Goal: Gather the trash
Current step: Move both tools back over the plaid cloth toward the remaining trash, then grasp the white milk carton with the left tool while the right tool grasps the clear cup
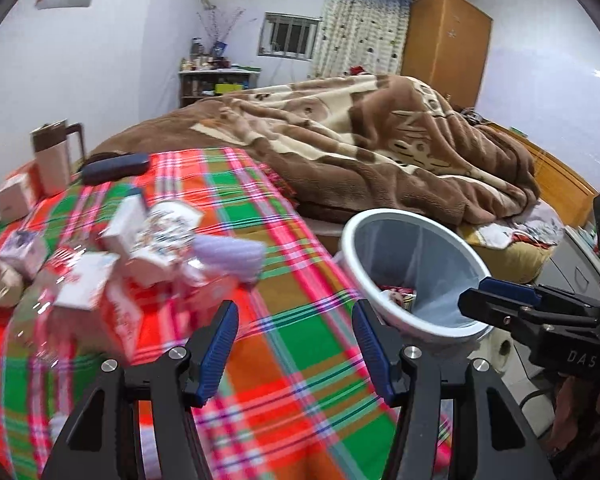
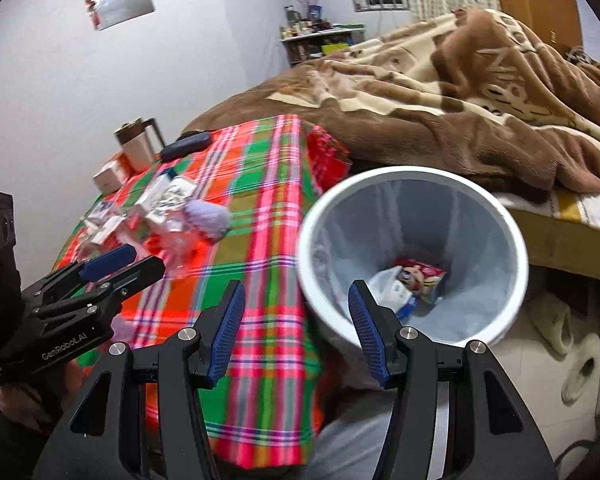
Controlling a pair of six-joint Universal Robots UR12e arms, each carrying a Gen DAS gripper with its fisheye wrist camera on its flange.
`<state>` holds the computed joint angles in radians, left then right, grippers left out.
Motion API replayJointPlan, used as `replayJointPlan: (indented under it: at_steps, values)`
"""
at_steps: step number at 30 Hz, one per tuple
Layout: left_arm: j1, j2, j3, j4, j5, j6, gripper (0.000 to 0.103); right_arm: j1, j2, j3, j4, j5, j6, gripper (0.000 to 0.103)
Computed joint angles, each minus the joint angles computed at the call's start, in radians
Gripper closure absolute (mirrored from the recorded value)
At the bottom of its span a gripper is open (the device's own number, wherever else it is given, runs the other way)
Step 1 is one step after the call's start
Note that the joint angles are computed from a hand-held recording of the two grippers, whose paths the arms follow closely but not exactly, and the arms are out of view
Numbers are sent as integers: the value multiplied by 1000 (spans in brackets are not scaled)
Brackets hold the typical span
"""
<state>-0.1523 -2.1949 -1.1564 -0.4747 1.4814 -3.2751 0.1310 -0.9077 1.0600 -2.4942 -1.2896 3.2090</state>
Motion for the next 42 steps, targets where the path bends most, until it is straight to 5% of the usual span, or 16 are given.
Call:
replayJointPlan:
  at_steps: [23,42]
  values:
    - [46,116,-199,84,184,-96,44,58,48,-88,76,96,-153,47]
    - [75,91,-162,39,204,-128,44,72,97,-172,150,107,-163,47]
